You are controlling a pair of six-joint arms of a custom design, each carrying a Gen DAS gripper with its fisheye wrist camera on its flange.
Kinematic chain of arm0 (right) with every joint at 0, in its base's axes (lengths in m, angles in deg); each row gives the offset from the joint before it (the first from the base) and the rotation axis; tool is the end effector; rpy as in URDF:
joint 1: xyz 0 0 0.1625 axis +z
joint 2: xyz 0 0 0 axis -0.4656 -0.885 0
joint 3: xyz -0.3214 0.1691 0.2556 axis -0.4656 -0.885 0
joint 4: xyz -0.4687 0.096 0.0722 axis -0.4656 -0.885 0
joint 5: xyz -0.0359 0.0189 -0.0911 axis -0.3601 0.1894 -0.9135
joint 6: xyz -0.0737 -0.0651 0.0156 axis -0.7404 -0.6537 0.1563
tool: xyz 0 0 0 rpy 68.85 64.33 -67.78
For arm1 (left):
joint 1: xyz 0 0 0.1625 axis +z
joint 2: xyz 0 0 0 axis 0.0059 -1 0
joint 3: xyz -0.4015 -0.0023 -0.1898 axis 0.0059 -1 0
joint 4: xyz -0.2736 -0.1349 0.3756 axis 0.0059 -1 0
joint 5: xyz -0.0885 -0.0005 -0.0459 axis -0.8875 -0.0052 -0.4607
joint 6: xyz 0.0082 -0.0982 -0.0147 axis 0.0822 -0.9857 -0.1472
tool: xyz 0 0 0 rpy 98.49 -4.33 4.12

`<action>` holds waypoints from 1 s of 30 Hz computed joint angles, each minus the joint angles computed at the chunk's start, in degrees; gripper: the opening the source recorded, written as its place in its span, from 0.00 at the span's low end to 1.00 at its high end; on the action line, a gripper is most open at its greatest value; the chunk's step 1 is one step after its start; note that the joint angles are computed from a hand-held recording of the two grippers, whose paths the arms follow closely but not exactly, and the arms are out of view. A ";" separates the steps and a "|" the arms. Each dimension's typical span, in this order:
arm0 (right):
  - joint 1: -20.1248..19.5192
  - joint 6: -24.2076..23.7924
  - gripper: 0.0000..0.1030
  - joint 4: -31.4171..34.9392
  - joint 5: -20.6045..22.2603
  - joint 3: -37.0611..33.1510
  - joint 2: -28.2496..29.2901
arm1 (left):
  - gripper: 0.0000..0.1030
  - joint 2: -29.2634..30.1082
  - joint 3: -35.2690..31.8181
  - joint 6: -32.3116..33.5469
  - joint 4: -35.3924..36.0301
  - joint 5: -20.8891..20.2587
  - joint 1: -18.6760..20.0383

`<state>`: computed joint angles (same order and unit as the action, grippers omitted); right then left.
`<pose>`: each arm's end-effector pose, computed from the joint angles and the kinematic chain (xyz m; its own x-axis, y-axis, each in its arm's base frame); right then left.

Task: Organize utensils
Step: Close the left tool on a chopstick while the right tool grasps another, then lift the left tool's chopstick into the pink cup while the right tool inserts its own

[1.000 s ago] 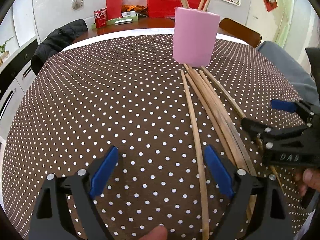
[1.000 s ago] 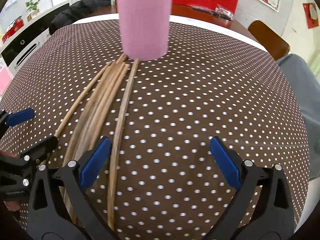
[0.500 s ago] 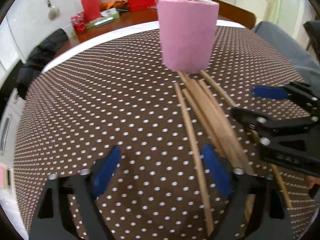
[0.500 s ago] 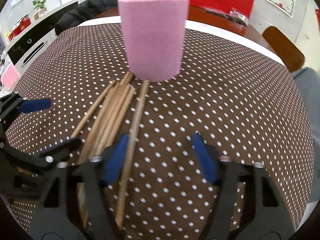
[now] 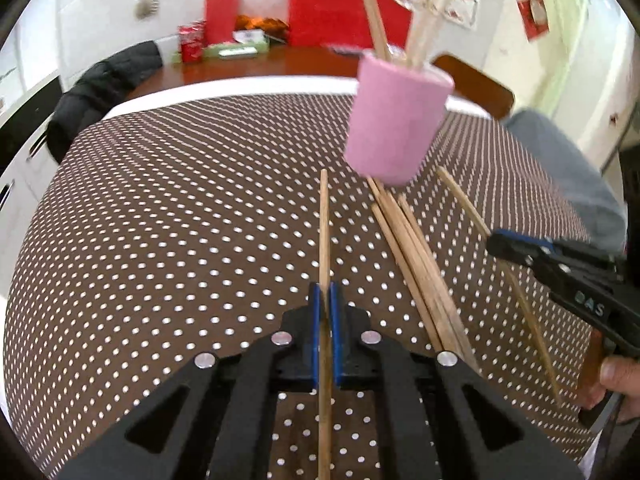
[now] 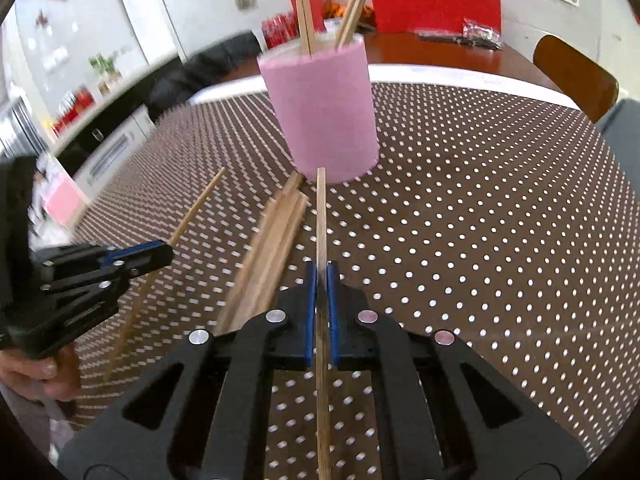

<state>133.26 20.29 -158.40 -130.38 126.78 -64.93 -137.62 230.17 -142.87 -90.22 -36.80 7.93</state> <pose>0.1892 -0.2971 0.1977 -0.7906 -0.4235 0.4422 -0.5897 0.7212 -0.3635 -0.2135 -0.2351 0.1704 -0.7786 0.0606 -0.6246 0.4325 0.7730 -0.4641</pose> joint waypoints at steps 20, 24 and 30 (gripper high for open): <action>0.77 3.79 0.06 3.99 13.57 4.46 -16.65 | 0.05 -6.96 -0.09 -12.08 9.31 13.19 -12.29; 1.64 4.07 0.06 2.44 14.67 3.90 -17.00 | 0.05 -7.29 0.07 -8.86 6.34 17.29 -12.36; 3.12 4.57 0.06 -1.09 15.76 2.10 -15.37 | 0.05 -5.80 0.49 2.55 -6.00 24.05 -11.36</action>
<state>136.38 24.86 -159.49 -114.62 128.88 -80.30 -143.43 230.67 -140.32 -96.22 -12.75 -3.43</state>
